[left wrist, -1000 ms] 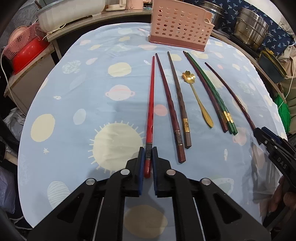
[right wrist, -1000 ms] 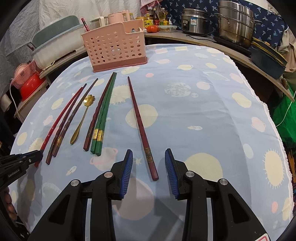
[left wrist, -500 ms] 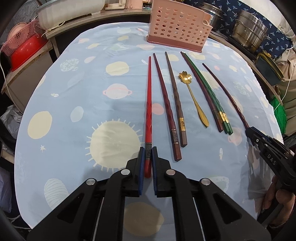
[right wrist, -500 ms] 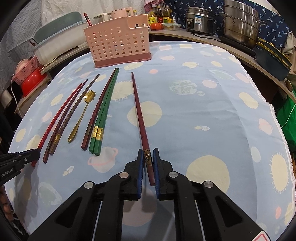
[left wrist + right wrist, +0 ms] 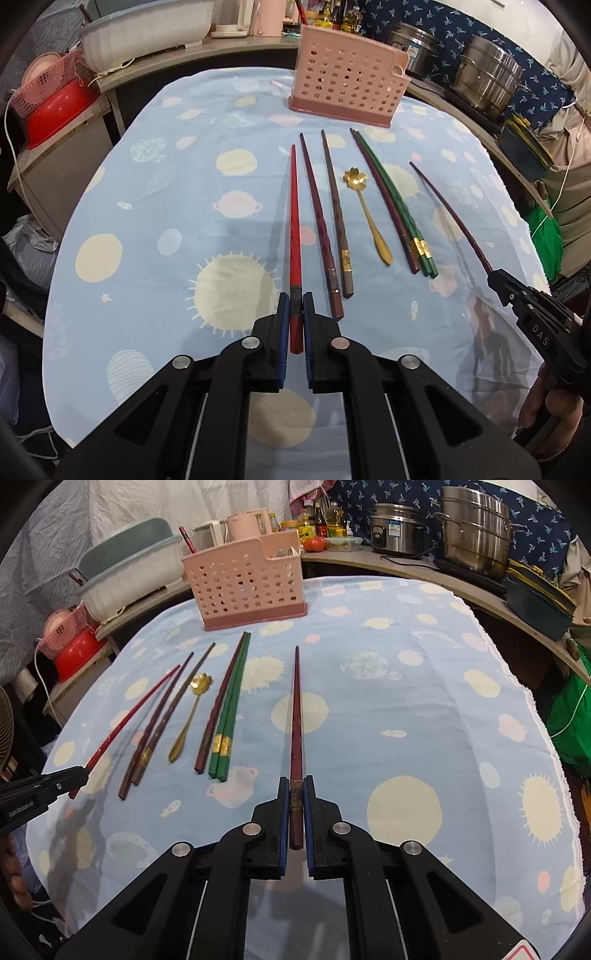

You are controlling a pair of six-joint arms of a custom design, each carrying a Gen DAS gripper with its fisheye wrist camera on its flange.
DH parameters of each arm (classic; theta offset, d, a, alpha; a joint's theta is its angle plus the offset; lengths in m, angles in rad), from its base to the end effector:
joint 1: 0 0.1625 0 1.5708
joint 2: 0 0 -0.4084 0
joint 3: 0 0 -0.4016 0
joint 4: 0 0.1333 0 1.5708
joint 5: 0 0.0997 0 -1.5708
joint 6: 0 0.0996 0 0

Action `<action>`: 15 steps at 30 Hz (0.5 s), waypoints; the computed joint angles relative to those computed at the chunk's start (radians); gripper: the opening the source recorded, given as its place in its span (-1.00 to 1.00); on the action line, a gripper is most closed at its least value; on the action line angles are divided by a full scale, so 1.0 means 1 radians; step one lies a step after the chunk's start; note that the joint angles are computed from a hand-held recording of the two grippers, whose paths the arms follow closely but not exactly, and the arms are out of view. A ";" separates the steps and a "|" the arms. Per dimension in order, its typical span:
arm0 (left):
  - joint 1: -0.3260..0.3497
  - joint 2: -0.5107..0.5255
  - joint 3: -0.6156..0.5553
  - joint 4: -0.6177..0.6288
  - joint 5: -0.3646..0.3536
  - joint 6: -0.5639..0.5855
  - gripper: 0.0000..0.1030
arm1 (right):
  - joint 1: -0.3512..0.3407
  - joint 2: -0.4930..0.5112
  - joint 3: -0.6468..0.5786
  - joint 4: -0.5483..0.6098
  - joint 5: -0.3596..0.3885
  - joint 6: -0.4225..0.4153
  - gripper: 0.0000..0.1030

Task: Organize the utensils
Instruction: 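Lift and carry both chopsticks with both tools to the pink holder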

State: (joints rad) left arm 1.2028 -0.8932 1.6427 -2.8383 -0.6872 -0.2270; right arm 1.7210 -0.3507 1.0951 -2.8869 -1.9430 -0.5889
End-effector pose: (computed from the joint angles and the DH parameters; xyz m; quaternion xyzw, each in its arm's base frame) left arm -0.0441 -0.6989 0.2015 -0.0477 0.8794 -0.3425 0.3273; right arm 0.2176 -0.7893 0.0066 0.2919 -0.8980 0.2318 0.2336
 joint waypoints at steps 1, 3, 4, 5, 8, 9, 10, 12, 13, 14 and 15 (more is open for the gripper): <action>-0.004 -0.003 0.003 -0.008 0.003 0.004 -0.87 | 0.002 -0.007 0.008 -0.007 0.007 0.001 -0.86; -0.015 -0.011 0.010 -0.030 0.010 0.015 -0.87 | 0.006 -0.019 0.018 -0.018 0.020 0.003 -0.86; -0.018 -0.014 0.011 -0.039 0.013 0.022 -0.87 | 0.009 -0.027 0.025 -0.025 0.029 0.004 -0.86; -0.022 -0.018 0.014 -0.053 0.015 0.031 -0.87 | 0.012 -0.032 0.028 -0.029 0.036 0.005 -0.86; -0.038 -0.026 0.016 -0.089 0.025 0.055 -0.87 | 0.021 -0.049 0.037 -0.046 0.061 0.007 -0.86; -0.042 -0.029 0.017 -0.101 0.029 0.064 -0.87 | 0.024 -0.052 0.035 -0.047 0.068 0.007 -0.86; -0.048 -0.030 0.014 -0.117 0.035 0.079 -0.87 | 0.028 -0.057 0.036 -0.053 0.077 0.005 -0.86; -0.058 -0.030 0.004 -0.141 0.049 0.104 -0.87 | 0.037 -0.063 0.033 -0.060 0.091 0.001 -0.86; -0.061 -0.030 0.000 -0.151 0.051 0.113 -0.87 | 0.042 -0.065 0.028 -0.062 0.098 0.000 -0.86; -0.065 -0.030 -0.009 -0.160 0.055 0.126 -0.87 | 0.046 -0.066 0.020 -0.060 0.105 0.001 -0.86; -0.068 -0.030 -0.018 -0.168 0.058 0.137 -0.87 | 0.050 -0.067 0.012 -0.059 0.113 0.002 -0.86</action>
